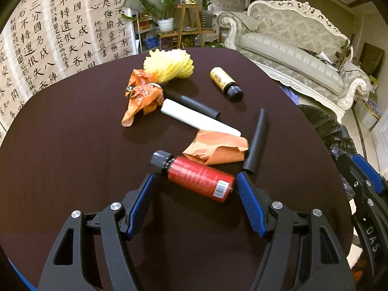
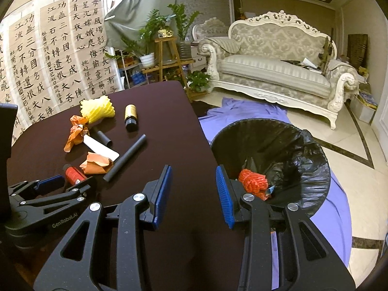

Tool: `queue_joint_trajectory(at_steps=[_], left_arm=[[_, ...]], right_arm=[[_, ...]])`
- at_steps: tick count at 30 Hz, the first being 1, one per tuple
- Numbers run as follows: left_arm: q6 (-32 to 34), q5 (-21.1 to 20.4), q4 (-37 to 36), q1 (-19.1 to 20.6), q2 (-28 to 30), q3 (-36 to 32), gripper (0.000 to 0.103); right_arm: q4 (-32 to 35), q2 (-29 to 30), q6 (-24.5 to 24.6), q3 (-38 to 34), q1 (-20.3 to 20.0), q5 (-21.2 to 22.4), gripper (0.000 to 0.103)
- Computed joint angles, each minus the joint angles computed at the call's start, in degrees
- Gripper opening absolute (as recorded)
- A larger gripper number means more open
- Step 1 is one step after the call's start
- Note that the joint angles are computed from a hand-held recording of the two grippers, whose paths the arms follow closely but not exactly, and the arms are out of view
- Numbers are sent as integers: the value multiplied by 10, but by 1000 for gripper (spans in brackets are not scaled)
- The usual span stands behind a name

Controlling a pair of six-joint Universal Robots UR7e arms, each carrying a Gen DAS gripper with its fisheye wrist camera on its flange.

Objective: Collect trash
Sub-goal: 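Move back over the table and grasp the red spray can with the left tool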

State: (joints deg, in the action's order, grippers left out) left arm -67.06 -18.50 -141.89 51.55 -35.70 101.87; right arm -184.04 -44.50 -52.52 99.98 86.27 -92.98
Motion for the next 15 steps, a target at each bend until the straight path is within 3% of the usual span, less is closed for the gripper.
queue_joint_trajectory(at_steps=[10, 15], left_arm=[[-61, -14, 45, -4, -41, 47, 68], [-31, -16, -8, -7, -48, 65, 71]], right_arm=[[13, 2, -5, 4, 5, 2, 37], [17, 4, -8, 4, 8, 3, 37]])
